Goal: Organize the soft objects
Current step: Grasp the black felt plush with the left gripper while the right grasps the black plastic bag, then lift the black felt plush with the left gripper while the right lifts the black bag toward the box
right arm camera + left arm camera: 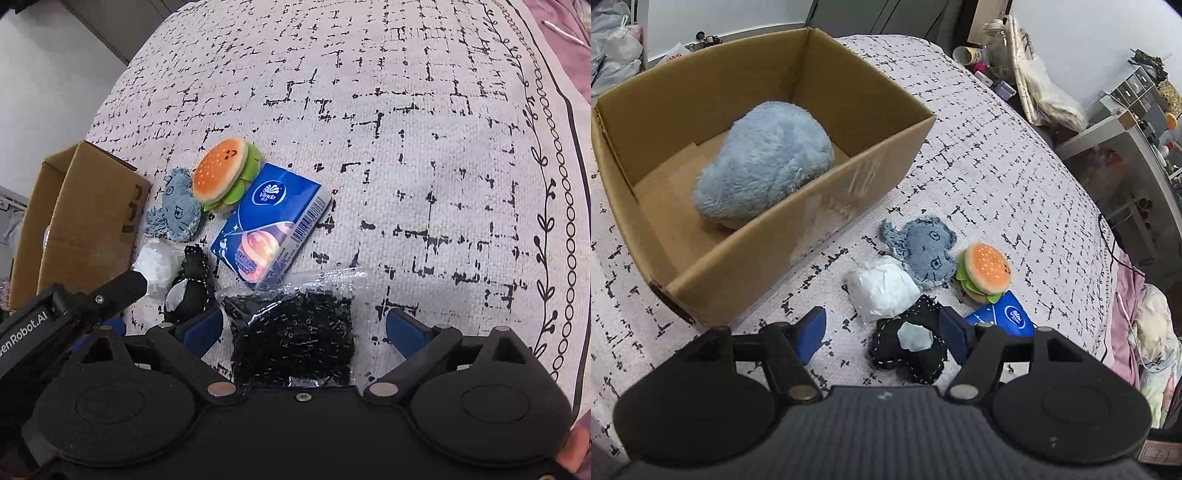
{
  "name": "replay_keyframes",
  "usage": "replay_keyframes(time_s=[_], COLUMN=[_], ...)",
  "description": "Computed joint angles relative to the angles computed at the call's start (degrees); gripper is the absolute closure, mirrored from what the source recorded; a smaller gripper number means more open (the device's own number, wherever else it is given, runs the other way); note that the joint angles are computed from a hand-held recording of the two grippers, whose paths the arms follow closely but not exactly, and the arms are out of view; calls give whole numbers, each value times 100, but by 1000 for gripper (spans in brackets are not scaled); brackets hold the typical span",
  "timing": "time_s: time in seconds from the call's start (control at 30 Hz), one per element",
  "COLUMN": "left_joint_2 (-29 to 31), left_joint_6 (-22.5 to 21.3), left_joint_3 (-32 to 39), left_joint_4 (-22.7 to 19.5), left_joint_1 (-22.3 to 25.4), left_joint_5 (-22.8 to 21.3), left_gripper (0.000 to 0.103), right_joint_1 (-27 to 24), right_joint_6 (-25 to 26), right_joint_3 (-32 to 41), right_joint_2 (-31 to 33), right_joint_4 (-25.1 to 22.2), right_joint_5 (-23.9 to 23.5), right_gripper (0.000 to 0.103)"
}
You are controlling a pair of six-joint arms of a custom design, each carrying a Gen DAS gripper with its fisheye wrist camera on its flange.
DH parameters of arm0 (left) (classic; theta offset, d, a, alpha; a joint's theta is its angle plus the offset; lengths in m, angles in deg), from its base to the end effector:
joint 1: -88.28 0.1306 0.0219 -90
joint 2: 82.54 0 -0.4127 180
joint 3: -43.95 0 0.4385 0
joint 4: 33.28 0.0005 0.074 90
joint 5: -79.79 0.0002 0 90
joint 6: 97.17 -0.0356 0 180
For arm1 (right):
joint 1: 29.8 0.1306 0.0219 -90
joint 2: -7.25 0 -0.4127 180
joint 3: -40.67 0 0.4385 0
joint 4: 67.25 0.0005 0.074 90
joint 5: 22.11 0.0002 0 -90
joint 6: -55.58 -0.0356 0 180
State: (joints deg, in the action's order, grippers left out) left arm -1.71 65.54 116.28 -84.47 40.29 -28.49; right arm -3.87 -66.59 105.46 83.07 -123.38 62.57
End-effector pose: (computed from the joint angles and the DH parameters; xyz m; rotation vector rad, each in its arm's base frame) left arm 0.3051 -0.3228 0.3800 -0.6621 2.4962 -0.4020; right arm 0.3527 0.1746 0.3459 0.1267 2.8090 0.3900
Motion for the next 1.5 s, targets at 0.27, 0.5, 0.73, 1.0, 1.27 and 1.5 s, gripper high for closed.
replay_keyframes(time_s=[0.27, 0.5, 0.73, 1.0, 1.27, 1.5], left_joint_2=[201, 419, 636, 591, 361, 188], left_joint_6=[10, 13, -9, -134, -164, -149], left_joint_3=[107, 255, 348, 413, 455, 525], left_joint_4=[9, 24, 31, -157, -323, -525], left_joint_1=[42, 8, -26, -92, -227, -354], left_joint_5=[239, 411, 543, 365, 92, -170], left_gripper=[37, 37, 45, 72, 72, 72], right_joint_1=[52, -71, -139, -178, -162, -134], right_joint_6=[26, -104, -167, -216, -227, -310], right_joint_3=[-16, -103, -145, -193, -260, -312], right_joint_2=[-43, -212, -308, -480, -789, -1117], right_joint_4=[66, 95, 138, 267, 356, 431], right_joint_5=[326, 183, 123, 15, -108, -168], right_gripper=[46, 50, 52, 55, 56, 57])
